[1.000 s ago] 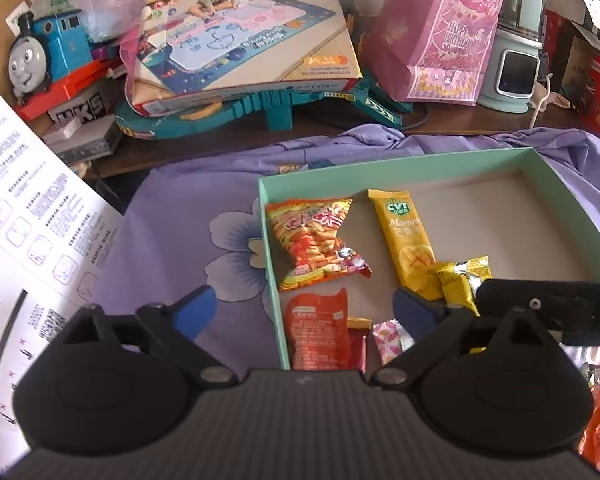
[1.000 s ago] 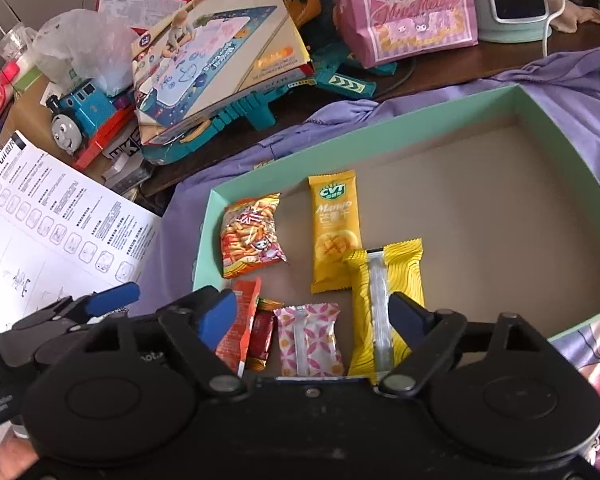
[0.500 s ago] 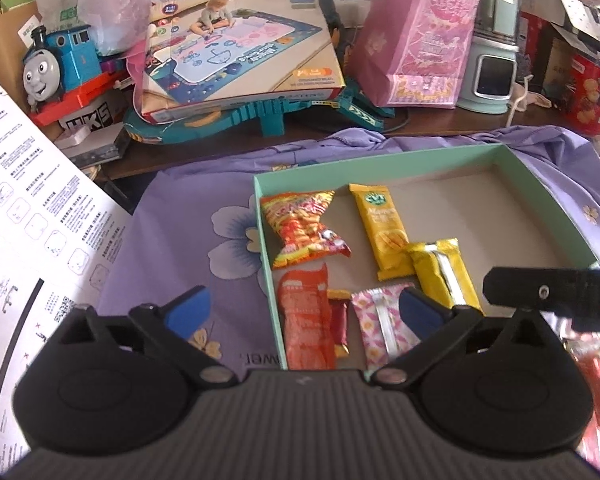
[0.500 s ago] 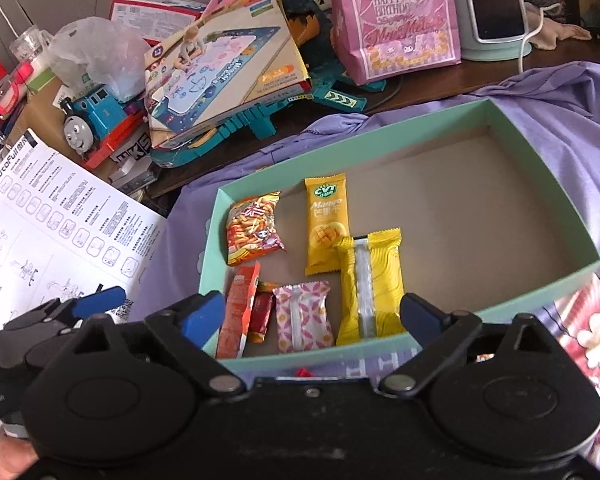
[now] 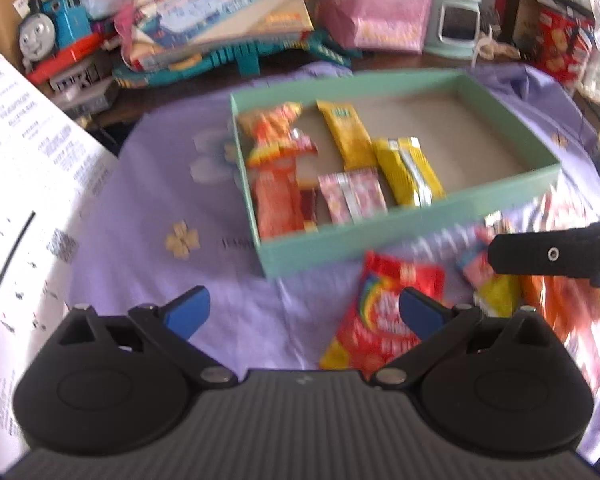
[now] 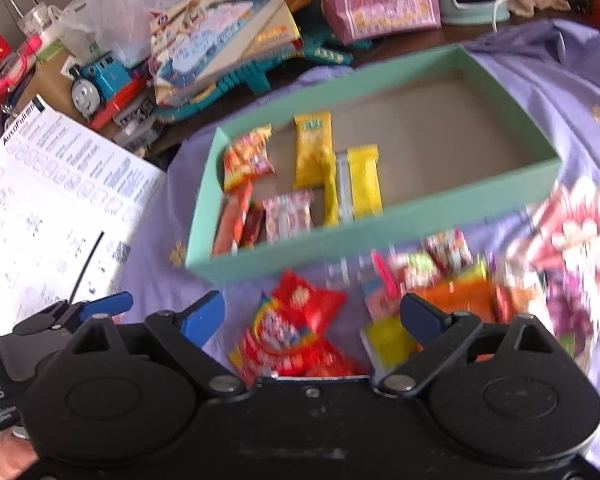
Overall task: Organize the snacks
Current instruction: 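Move both tools back toward the remaining snack pile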
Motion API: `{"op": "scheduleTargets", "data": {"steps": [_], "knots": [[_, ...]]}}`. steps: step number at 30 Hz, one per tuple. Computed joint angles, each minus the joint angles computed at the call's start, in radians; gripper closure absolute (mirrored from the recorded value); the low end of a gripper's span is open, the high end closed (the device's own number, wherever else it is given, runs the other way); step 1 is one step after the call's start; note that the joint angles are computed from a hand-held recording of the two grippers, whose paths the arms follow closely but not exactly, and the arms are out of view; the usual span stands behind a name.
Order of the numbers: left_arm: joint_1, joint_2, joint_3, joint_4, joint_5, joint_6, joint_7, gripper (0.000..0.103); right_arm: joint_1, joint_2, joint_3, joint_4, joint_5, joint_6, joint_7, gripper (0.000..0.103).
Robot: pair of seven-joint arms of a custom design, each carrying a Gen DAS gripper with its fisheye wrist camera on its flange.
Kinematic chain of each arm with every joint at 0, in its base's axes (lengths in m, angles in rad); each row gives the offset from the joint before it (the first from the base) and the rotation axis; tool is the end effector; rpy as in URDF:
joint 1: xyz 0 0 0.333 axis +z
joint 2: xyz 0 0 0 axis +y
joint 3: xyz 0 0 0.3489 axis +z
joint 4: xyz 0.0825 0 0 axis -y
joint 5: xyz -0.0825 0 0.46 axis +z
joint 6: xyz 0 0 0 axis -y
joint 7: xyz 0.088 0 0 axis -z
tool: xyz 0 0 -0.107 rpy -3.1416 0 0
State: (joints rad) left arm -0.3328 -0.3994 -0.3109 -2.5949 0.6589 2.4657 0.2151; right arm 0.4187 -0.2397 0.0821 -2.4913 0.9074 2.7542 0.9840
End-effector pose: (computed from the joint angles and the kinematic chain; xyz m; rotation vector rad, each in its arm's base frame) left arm 0.3823 -0.2838 0.3957 -2.0299 1.5872 -0.4374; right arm 0.4764 0.2240 0.4027 -1.9879 1.4306 0.0090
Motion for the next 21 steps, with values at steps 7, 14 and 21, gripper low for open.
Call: {"op": "scheduleTargets", "data": {"steps": [7, 14, 21], "knots": [[-0.021, 0.048, -0.01, -0.02, -0.017, 0.036, -0.018, 0.0, -0.001, -0.026, -0.013, -0.065, 0.015, -0.015, 0.015, 0.031], [-0.028, 0.091, -0.004, -0.008, -0.016, 0.067, 0.0, 0.0, -0.017, -0.019, -0.002, -0.083, -0.033, -0.021, 0.051, 0.055], [-0.032, 0.118, -0.015, 0.015, 0.013, 0.108, 0.018, 0.0, -0.04, -0.01, -0.007, -0.099, -0.087, -0.065, 0.075, 0.056]]}}
